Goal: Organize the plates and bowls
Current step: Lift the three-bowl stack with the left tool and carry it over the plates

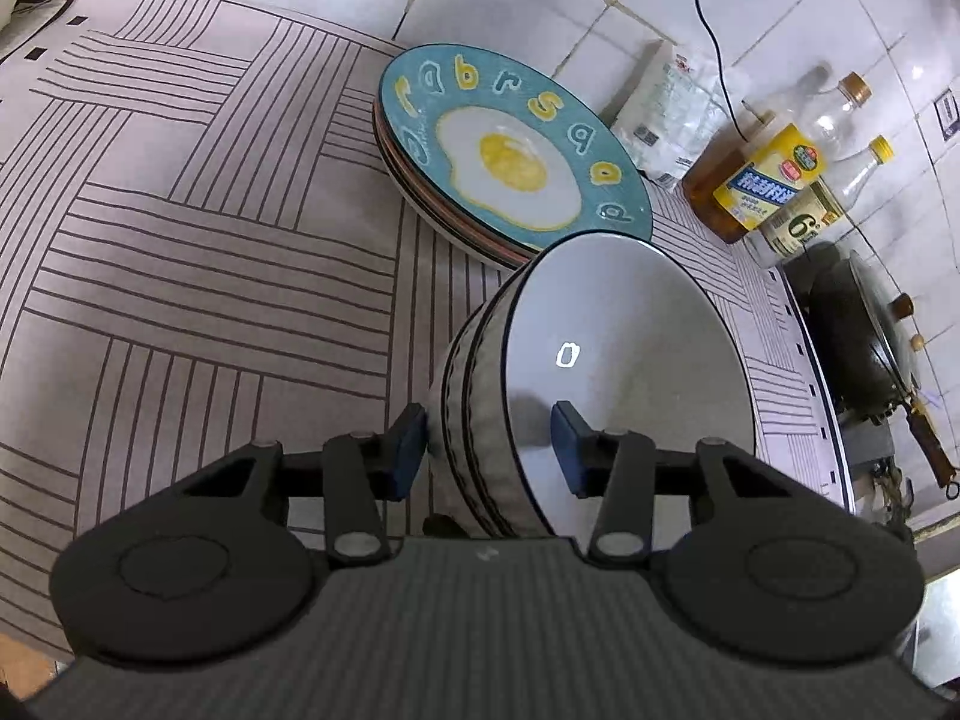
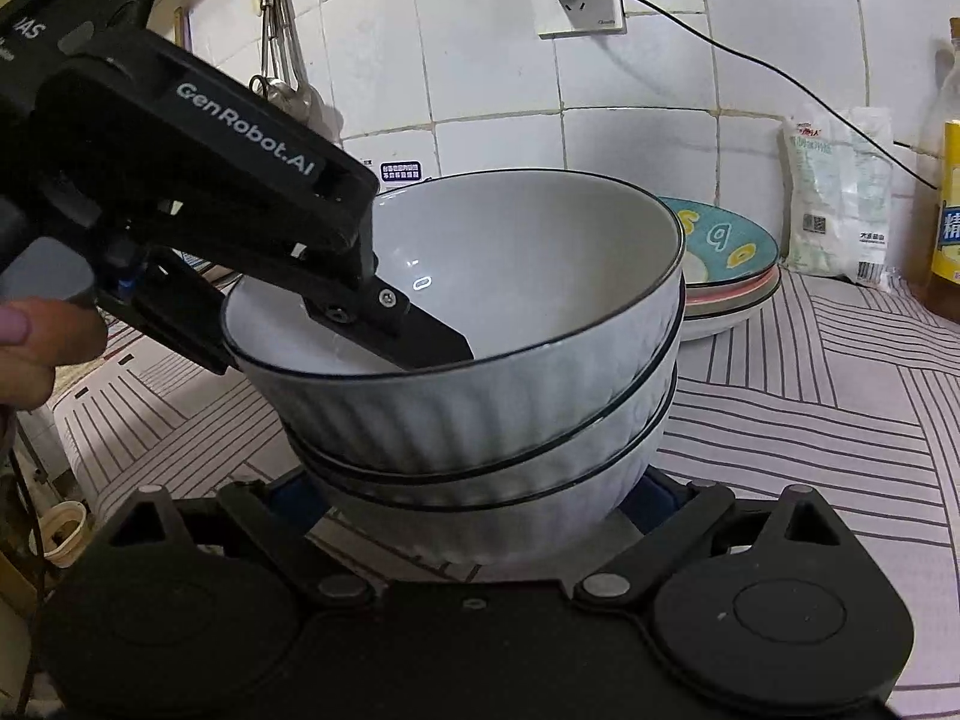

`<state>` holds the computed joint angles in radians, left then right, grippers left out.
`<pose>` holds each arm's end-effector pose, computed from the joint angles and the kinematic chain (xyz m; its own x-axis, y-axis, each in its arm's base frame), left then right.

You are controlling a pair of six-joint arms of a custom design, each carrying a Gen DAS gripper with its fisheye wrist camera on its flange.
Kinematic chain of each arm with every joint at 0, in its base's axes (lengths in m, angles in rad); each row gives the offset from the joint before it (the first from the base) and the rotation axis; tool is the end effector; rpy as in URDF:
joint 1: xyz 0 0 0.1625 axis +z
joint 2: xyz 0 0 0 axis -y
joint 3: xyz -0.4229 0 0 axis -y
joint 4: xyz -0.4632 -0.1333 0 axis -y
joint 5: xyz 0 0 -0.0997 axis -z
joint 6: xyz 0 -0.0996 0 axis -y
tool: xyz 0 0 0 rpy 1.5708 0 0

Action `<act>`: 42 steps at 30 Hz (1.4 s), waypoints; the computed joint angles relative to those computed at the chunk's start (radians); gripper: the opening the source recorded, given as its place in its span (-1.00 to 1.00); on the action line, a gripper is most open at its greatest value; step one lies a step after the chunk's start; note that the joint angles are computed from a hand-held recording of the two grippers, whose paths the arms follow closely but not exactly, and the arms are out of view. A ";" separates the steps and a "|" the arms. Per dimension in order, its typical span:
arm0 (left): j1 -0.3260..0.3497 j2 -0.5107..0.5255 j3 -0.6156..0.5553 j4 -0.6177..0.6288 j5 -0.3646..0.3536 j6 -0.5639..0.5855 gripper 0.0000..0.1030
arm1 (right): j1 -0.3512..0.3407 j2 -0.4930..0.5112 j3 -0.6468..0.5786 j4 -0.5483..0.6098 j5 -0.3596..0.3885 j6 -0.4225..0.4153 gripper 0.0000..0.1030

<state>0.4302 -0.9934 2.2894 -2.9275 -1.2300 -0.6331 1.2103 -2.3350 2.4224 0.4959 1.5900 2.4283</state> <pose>-0.3502 -0.3440 -0.0166 -0.8685 0.4375 -0.2331 0.4879 0.8374 -0.2463 0.0535 -0.2307 0.2893 -0.8303 -0.0592 0.5541 -0.4615 0.6303 -0.6243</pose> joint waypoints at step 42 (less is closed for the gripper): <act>0.037 0.093 -0.238 -0.080 0.091 0.239 -0.15 | 0.174 0.260 -0.260 -0.156 0.054 -0.004 0.91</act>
